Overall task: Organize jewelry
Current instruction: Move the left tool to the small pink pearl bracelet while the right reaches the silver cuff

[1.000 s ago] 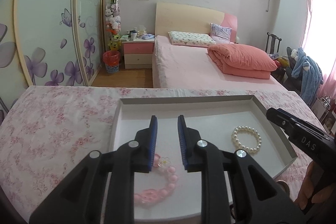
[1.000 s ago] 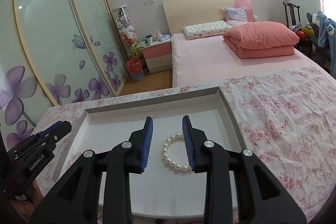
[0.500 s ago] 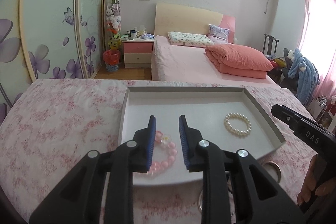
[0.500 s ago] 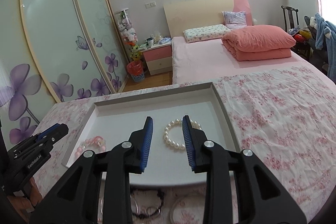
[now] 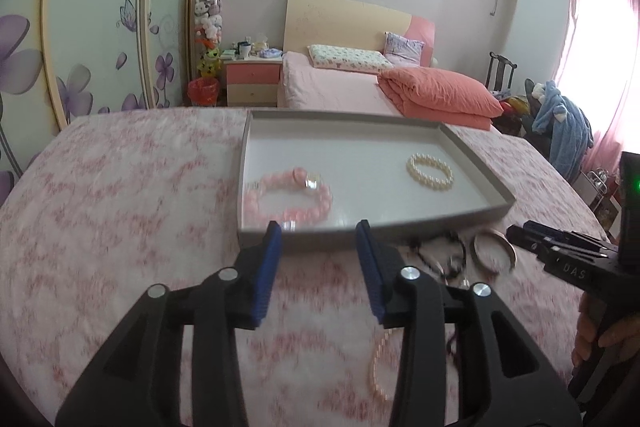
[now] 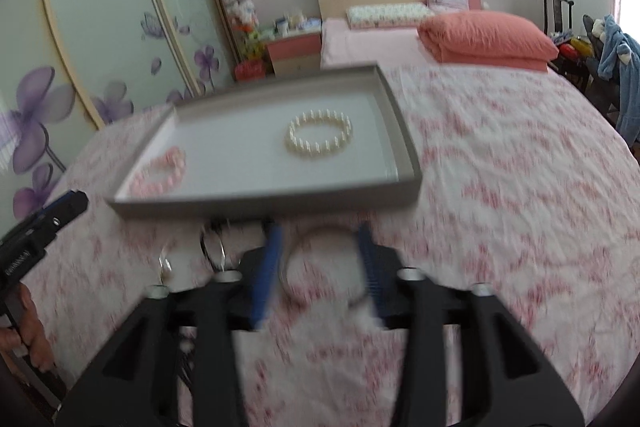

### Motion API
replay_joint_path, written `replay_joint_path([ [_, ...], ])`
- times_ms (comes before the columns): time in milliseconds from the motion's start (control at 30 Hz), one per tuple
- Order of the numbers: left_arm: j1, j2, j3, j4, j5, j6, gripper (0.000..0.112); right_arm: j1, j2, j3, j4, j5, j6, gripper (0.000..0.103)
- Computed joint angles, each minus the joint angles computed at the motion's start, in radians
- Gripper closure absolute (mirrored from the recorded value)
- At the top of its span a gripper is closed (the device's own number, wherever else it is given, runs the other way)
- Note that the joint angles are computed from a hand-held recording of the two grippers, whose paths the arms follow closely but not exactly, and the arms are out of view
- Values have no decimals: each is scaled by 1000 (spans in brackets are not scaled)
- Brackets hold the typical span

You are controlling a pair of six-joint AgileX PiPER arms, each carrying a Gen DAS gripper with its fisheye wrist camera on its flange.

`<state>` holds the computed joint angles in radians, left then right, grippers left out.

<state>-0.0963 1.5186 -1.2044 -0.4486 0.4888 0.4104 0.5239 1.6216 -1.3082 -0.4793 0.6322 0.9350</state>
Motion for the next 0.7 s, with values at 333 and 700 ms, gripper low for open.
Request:
replay_joint_path([
  [333,-2,-64,98,-51,13,81,57,24,73,-39,-10,89,3,29],
  [700,-36,-71,135,-47,24,114,50,26,138,-109,-5,152,-20,29],
])
